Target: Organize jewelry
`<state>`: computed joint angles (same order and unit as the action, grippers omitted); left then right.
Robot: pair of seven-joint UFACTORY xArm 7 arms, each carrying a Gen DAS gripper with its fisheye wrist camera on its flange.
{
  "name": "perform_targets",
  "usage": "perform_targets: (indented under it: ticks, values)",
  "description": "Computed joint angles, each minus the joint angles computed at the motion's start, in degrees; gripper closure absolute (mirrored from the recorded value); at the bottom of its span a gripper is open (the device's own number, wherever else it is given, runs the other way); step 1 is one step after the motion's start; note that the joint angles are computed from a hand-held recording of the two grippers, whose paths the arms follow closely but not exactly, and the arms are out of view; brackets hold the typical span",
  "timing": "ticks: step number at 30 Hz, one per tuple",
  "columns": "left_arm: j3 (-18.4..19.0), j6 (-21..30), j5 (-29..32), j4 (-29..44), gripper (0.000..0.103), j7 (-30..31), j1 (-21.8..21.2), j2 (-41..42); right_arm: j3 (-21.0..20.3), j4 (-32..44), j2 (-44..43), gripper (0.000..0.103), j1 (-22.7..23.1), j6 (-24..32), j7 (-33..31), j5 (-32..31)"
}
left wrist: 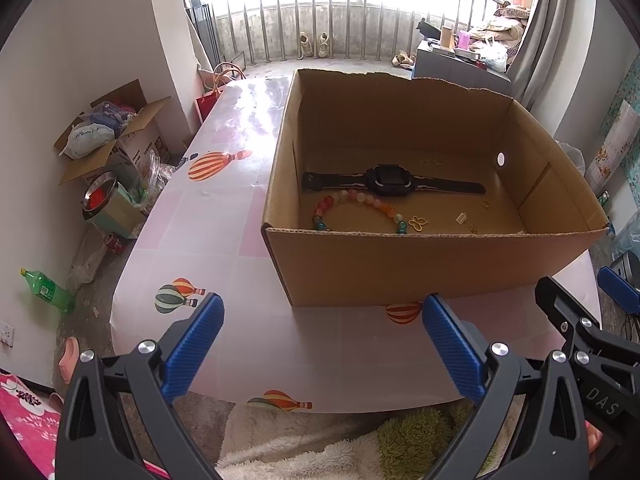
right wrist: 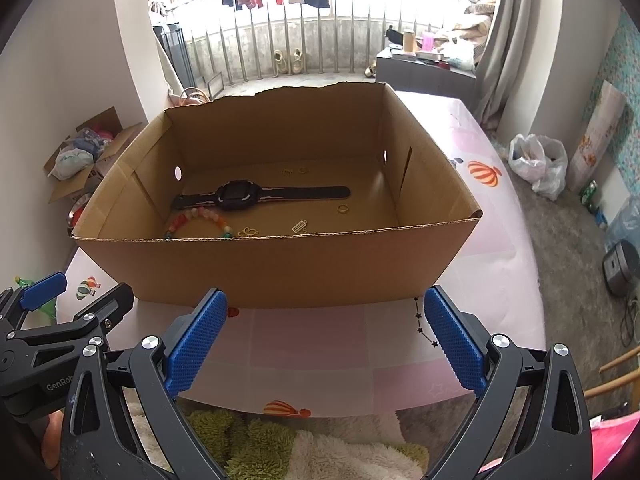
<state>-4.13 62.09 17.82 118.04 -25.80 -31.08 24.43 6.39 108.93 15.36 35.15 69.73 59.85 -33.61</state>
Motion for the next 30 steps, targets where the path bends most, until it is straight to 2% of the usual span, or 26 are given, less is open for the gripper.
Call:
perform_targets:
  ticks: [30]
  values:
    - [0.21,0.75,-0.27,0.9,0.006,0.4,-0.13,0.86,-0.03,-0.16,0.02,0.008,-0.13,0.52,-0.86,0.59]
